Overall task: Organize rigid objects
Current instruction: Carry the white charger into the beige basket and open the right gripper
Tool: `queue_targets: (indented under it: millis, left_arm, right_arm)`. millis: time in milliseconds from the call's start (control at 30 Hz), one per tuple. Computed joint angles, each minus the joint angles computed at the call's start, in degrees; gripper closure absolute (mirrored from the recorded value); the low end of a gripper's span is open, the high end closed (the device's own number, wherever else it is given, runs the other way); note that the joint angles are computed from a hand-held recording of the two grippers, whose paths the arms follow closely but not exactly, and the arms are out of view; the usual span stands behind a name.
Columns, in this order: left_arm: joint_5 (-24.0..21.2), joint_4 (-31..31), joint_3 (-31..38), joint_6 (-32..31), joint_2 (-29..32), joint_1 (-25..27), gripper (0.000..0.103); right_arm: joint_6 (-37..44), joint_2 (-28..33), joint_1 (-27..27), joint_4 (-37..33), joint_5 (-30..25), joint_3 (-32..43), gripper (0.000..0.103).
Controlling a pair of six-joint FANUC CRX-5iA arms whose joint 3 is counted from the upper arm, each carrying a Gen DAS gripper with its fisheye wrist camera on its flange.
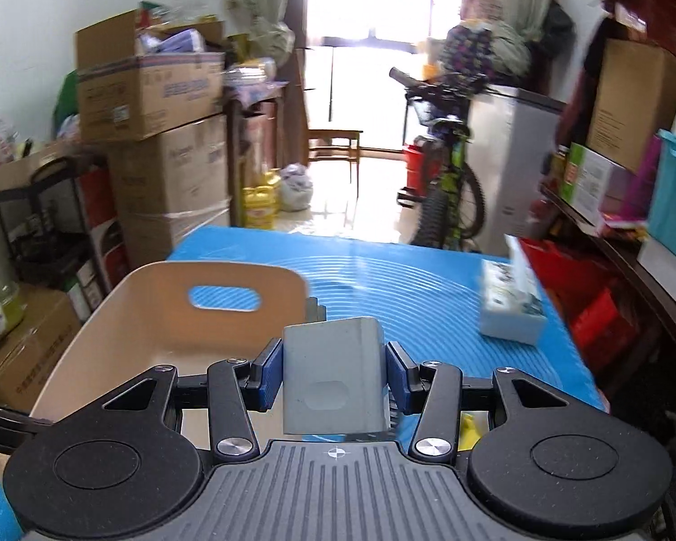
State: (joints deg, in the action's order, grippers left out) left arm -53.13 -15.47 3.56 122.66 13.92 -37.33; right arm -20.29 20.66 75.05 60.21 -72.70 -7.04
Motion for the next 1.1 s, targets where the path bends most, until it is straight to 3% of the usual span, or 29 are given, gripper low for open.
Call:
queue_targets:
  millis: [200, 433, 833, 1000, 1100]
  left_arm:
    - [-0.1, -0.04, 0.24, 0.1, 0.18, -0.17, 0.1]
    - [-0.07, 0.01, 0.22, 0.06, 0.17, -0.17, 0.1]
    - [0.0, 0.09, 0.42, -0.15, 0.36, -0.23, 0.1]
    - [0.06, 0.13, 0.31, -0.27, 0.26, -0.13, 0.1]
    - [0.11, 0.19, 0.28, -0.3, 0.26, -0.12, 0.1]
  right_arm:
    - [6.77, 4.13, -1.3, -2.45, 5.59, 5.47, 0.049]
    - [16.14, 7.91, -2.21, -10.65, 9.31, 11.92, 0.049]
    - [31.54, 12.4, -4.44, -29.15, 7.16, 21.93, 0.049]
    - [32.67, 12.27, -4.92, -31.54, 7.27, 22.69, 0.049]
    - [30.39, 10.97, -4.45, -29.56, 9.15, 20.31, 0.044]
